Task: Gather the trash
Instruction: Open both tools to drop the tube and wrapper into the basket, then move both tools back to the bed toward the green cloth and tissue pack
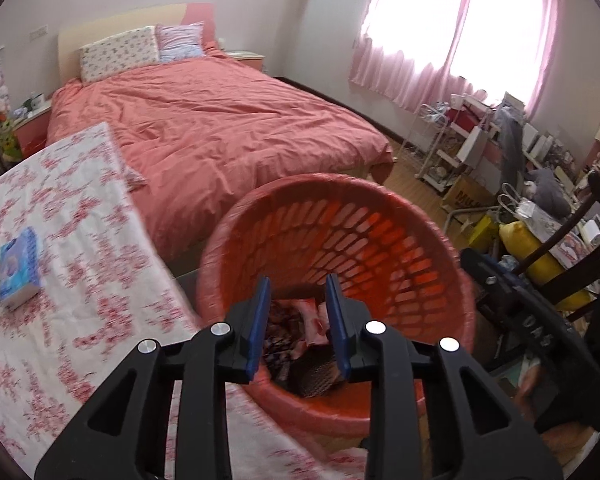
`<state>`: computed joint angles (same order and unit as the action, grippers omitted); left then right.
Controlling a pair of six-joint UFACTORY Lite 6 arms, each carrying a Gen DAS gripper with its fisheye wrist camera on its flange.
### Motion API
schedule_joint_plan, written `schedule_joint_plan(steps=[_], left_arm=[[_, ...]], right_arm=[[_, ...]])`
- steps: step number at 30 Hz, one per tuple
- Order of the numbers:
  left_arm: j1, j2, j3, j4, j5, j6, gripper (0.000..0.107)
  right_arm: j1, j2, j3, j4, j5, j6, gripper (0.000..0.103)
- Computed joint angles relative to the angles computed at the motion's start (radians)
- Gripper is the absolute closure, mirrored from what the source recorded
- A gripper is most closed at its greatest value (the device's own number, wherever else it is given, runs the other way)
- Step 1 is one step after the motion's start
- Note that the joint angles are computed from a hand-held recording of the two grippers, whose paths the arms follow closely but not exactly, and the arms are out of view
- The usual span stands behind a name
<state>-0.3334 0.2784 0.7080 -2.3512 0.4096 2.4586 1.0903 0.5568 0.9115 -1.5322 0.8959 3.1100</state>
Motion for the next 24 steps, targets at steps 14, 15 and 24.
schedule_joint_plan(steps=[14, 15, 24], left_arm=[[0.307, -0.105, -0.115, -0.115, 0.002, 0.287, 0.053], [0.351, -0.105, -0.113, -0.102, 0.007, 0.292, 0.051], [0.686, 0.076, 0.123, 0.021, -0.024, 0.198, 0.048]], right_arm=[[0.044, 0.077, 0.187, 0.097, 0.011, -0.211, 0.060], [0.051, 0.082, 0.199, 0.104, 0.015, -0.226, 0.059], [0.082, 0.180, 0.412, 0.177, 0.050, -0.432, 0.045]])
